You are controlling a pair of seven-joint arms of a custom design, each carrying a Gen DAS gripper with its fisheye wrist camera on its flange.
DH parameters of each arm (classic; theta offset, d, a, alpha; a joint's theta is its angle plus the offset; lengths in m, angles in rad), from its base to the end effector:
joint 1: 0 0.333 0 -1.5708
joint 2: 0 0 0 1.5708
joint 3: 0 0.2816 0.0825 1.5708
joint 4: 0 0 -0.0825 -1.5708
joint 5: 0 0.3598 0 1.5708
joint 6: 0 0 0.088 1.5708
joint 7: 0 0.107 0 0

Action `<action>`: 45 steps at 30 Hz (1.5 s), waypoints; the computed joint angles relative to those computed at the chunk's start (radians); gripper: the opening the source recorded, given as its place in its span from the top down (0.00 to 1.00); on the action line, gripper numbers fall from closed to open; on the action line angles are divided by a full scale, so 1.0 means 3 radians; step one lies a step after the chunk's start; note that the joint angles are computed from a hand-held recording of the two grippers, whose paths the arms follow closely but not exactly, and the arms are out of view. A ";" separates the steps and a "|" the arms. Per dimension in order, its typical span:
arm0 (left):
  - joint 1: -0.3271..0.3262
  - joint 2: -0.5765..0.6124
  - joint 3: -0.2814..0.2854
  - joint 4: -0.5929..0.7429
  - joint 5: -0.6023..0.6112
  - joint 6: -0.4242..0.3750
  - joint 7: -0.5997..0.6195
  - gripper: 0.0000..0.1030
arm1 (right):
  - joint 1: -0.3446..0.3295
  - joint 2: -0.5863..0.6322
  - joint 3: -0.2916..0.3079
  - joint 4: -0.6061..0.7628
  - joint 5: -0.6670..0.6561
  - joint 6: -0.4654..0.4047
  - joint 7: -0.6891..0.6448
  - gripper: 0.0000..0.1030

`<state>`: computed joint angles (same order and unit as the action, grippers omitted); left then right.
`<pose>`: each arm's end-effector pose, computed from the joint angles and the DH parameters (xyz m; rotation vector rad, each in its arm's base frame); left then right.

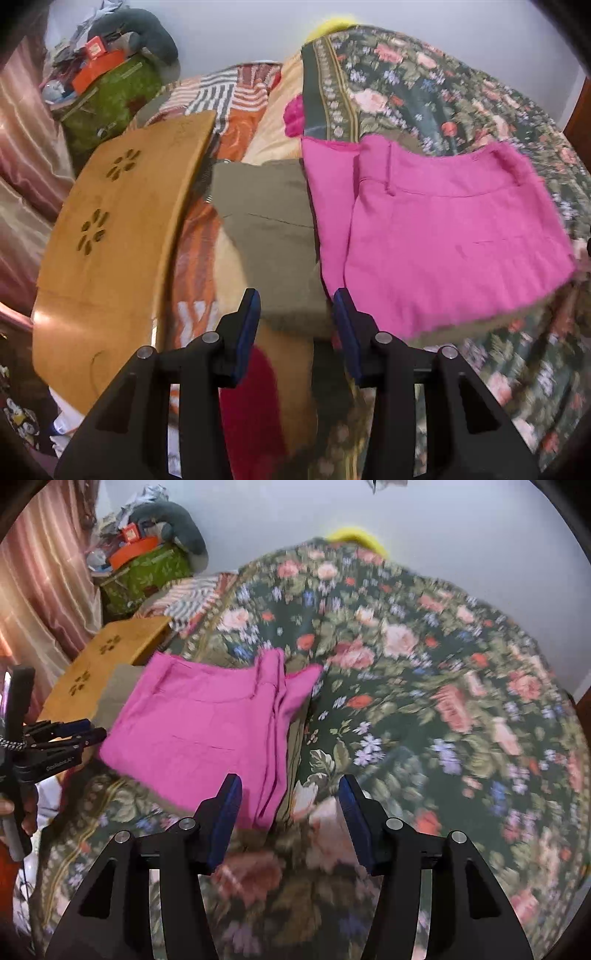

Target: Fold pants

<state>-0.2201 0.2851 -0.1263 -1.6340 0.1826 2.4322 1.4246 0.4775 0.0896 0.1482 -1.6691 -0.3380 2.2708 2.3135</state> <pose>0.6179 -0.2132 0.4861 -1.6256 2.1887 -0.5317 0.4977 0.3450 0.5716 -1.8850 1.8295 -0.4673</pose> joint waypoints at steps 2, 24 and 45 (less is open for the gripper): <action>0.0043 -0.0225 -0.0047 -0.0190 -0.0127 0.0085 0.0085 0.59 | 0.0030 -0.0185 0.0021 -0.0084 -0.0103 0.0027 0.0083 0.51; -0.0216 -0.3498 -0.0299 -0.2129 -0.1540 0.1350 0.0943 0.52 | 0.0047 -0.1349 0.1042 -0.0008 -0.1871 0.0124 0.1307 0.51; -0.0113 -0.4522 -0.0470 -0.2888 -0.1501 0.1531 0.0464 0.00 | -0.0036 -0.1529 0.1635 -0.0083 -0.2503 -0.0520 0.1977 0.00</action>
